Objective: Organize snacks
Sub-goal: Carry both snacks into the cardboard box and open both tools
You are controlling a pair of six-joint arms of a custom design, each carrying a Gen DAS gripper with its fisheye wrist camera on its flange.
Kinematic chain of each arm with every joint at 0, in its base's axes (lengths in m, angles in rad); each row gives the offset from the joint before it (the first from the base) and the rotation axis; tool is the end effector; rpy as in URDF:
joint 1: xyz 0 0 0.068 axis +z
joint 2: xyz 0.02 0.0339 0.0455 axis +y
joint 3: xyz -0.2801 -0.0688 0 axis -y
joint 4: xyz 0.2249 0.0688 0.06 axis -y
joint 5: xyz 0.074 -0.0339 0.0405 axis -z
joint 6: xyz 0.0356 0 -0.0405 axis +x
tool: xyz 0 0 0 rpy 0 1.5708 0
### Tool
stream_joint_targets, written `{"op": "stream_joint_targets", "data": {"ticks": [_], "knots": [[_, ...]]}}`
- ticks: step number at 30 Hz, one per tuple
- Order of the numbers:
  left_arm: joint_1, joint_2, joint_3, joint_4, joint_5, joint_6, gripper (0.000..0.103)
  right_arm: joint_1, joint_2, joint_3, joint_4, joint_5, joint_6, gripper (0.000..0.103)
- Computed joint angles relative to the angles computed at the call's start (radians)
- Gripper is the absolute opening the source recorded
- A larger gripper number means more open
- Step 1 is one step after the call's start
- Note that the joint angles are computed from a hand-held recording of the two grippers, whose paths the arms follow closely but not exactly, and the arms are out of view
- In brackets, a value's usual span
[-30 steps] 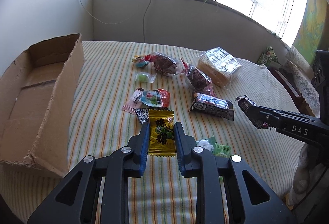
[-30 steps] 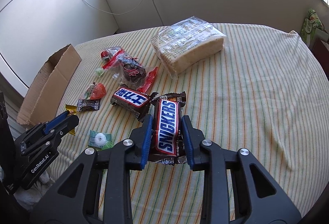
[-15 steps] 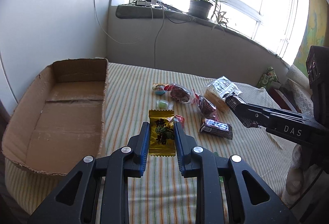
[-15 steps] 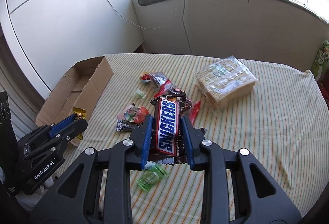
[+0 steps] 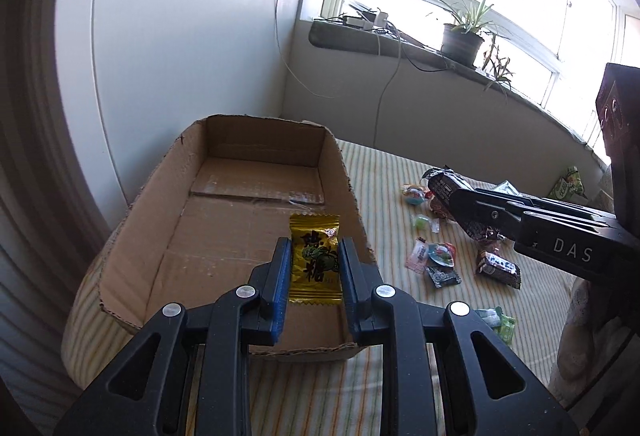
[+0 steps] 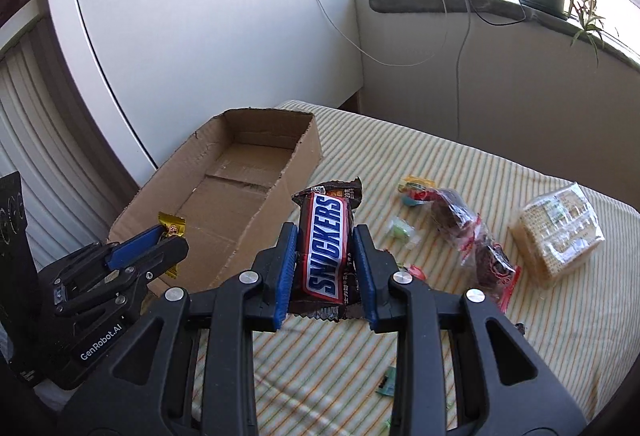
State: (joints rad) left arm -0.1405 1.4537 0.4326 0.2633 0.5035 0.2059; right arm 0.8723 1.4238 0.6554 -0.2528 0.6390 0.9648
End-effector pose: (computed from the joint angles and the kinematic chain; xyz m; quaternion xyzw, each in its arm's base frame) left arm 0.2276 -0.0495 0.1590 0.2503 0.8593 -0.2162 0.3902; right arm 0.1680 0.1670 0.1899 0.1274 0.9089 0.0212 0.3966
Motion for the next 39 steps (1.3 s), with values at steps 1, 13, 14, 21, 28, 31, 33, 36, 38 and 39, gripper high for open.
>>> {"op": "stream_joint_targets", "data": {"ticks": [1,13,14,21,28,31,33,36,38,39], "knots": [[0.015,0.01,0.006,0.001,0.001,0.005,0.022,-0.012,0.025,0.016,0.026,-0.015,-0.026,0.03],[0.14,0.103,0.061,0.001,0.03,0.047,0.022,-0.086,0.265,0.182,0.159,-0.135,-0.183,0.03],[0.143,0.11,0.065,0.0,0.03,0.047,0.022,-0.089,0.28,0.191,0.164,-0.142,-0.187,0.03],[0.157,0.127,0.081,-0.012,0.035,0.05,0.022,-0.098,0.35,0.237,0.182,-0.172,-0.216,0.03],[0.146,0.129,0.086,-0.014,0.018,0.038,0.036,-0.077,0.316,0.224,0.173,-0.153,-0.215,0.038],[0.149,0.115,0.079,-0.014,0.025,0.038,0.036,-0.066,0.295,0.213,0.167,-0.133,-0.206,0.045],[0.15,0.099,0.07,-0.011,0.024,0.035,0.036,-0.062,0.276,0.199,0.165,-0.129,-0.199,0.045],[0.147,0.079,0.06,-0.014,0.028,0.032,0.036,-0.053,0.243,0.173,0.158,-0.117,-0.185,0.045],[0.14,0.06,0.049,-0.019,0.026,0.03,0.036,-0.043,0.213,0.153,0.146,-0.103,-0.172,0.046],[0.137,0.05,0.042,-0.021,0.028,0.029,0.036,-0.036,0.197,0.142,0.137,-0.093,-0.163,0.047]]}}
